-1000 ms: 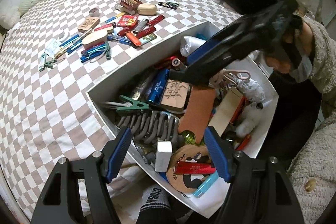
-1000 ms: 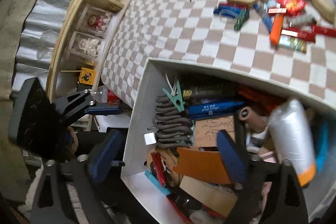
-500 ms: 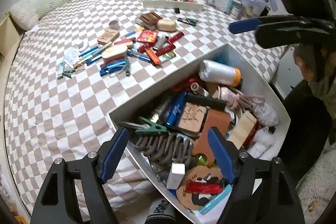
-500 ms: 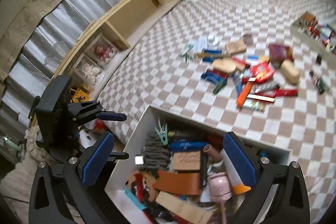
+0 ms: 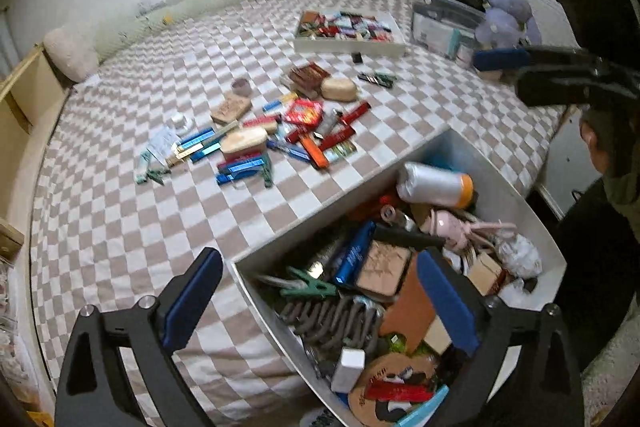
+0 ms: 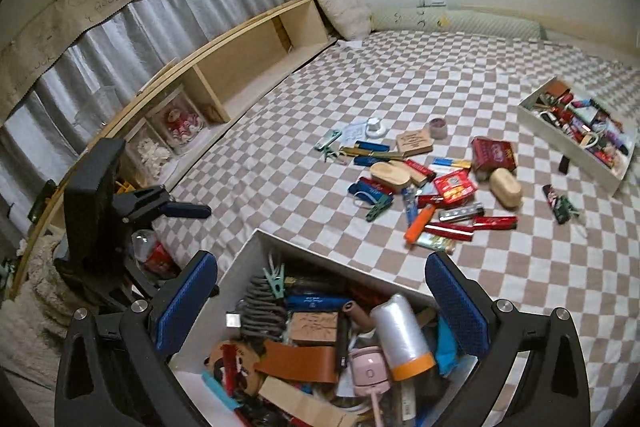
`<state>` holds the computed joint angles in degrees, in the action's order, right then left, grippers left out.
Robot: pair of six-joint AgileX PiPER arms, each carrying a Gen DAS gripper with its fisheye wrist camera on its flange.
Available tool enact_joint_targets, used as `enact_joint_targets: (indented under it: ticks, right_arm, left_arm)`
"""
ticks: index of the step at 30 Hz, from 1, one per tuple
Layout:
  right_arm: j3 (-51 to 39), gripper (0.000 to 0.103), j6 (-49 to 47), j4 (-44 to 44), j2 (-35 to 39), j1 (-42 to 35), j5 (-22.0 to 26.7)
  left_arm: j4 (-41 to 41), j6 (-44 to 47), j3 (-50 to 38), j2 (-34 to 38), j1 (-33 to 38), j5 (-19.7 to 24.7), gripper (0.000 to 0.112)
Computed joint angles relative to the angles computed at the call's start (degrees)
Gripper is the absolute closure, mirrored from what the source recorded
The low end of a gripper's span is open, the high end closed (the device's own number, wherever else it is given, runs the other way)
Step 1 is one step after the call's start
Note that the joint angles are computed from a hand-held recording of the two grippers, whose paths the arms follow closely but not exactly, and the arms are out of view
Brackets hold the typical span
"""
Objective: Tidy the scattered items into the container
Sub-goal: 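Lift both open tools out of the box back toward the pile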
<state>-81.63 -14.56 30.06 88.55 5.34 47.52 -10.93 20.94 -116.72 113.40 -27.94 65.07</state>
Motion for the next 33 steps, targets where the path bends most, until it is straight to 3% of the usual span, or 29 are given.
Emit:
enact_joint_targets:
  ticks: [6,19,27,33]
  right_arm:
    - [0.94,0.000,4.91,-7.25,-1.65,0.79,-2.00]
    - [3.81,0.000,10.65,-16.61,-5.55,1.20,-6.63]
    - [4.58,0.000,14.33,-21.13,-6.37,0.94,-6.97]
    - [7.75,0.000,13.73,-19.44,-8.98,-1.49,-12.29]
  left_arm:
    - [-0.56,-3.76,0.69,-1.21,0.71,-6.03,0.011]
    - [-0.61,-8.55,-2.99,-0.27,1.26,-7.68,0.010]
    - [2.03,-11.73,-3.55,-0.21,1.26,-9.06,0.010]
    - [5.43,-13.99,-0.38,-2.63,1.25,-15.06,0.010]
